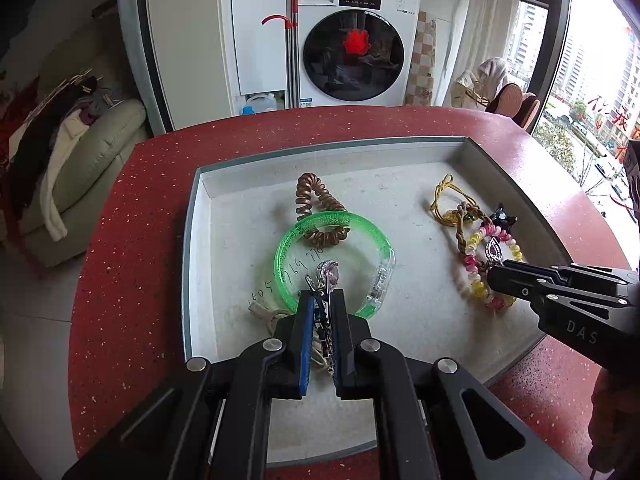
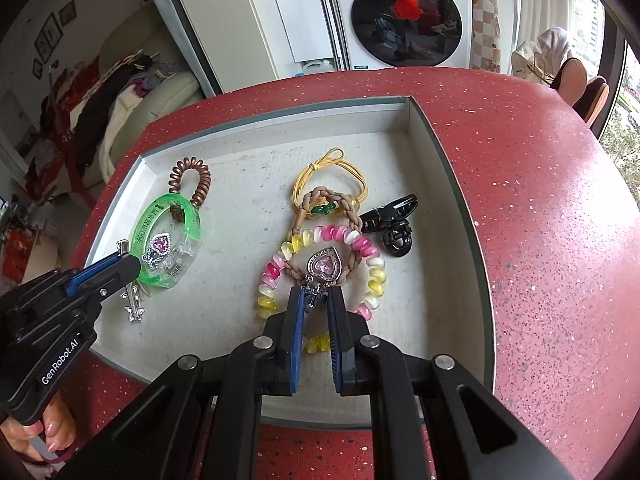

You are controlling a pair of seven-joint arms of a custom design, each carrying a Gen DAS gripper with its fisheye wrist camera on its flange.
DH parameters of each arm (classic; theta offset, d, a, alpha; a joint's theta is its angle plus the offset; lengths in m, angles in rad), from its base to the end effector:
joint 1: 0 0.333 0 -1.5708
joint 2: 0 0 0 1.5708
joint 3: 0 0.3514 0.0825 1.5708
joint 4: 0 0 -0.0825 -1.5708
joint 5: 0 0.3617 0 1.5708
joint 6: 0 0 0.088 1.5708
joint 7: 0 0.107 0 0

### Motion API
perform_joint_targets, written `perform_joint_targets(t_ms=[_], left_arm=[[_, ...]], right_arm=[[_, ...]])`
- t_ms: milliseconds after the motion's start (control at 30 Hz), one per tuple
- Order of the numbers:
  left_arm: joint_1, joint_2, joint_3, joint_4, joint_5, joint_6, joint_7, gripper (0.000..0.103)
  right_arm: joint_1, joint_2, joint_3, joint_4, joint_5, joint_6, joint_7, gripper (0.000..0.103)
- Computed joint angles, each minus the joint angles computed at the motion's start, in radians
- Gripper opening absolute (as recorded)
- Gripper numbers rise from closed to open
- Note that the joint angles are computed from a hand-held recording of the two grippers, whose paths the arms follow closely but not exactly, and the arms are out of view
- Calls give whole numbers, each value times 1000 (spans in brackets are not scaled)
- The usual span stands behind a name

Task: Organize jewelry
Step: 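Carry the barrette with the left tool while the right tool releases the pendant into the tray, then lower the barrette into the tray beside the green bangle and open the left tool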

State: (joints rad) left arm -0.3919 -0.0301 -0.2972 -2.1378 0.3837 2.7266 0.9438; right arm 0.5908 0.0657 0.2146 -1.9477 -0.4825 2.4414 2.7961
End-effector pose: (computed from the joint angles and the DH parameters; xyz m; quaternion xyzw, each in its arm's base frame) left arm 0.4203 -0.3666 0.5333 -0.5350 0.7798 -0.2787 0.1672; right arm 0.4128 0.4241 0.5381 -0.6379 0.7187 -0.1306 0.2441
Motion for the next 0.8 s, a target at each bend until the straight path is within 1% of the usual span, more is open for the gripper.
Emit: perform_joint_targets(t_ms=[100, 133, 167, 200, 233, 267, 400, 467, 667, 800], left_arm=[[0, -5, -2, 0, 17, -3, -12, 27], [-1, -3, -3, 4, 26, -7, -19, 27], [-1, -2, -5, 8, 43, -12, -34, 27], [-1, -3, -6, 9, 55, -15, -44, 27], [-1, -5, -6, 10, 66, -18, -53, 27], [-2, -6, -7, 12, 75, -22, -62, 27], [-2, -19, -10, 11, 116, -28, -108, 27], [-4, -27, -10, 9, 124, -26, -119, 27], [-5, -54, -15, 5, 171, -43, -164, 27], [-5, -74, -16, -3, 180, -51, -186, 27]], right_arm=[[-2, -8, -1, -10, 10, 15, 2, 16], [-2, -11, 0, -12, 9, 17, 6, 23], [-1, -15, 0, -16, 1, 19, 15, 33], [0, -19, 0, -16, -9, 19, 26, 38], [1, -24, 1, -19, -19, 21, 37, 47], [2, -27, 2, -19, -29, 22, 45, 49], [4, -33, 5, -12, -46, 29, 66, 51], [6, -36, 7, -10, -57, 28, 78, 55], [14, -44, 13, -3, -83, 21, 104, 56], [21, -49, 19, 8, -104, -2, 116, 56]])
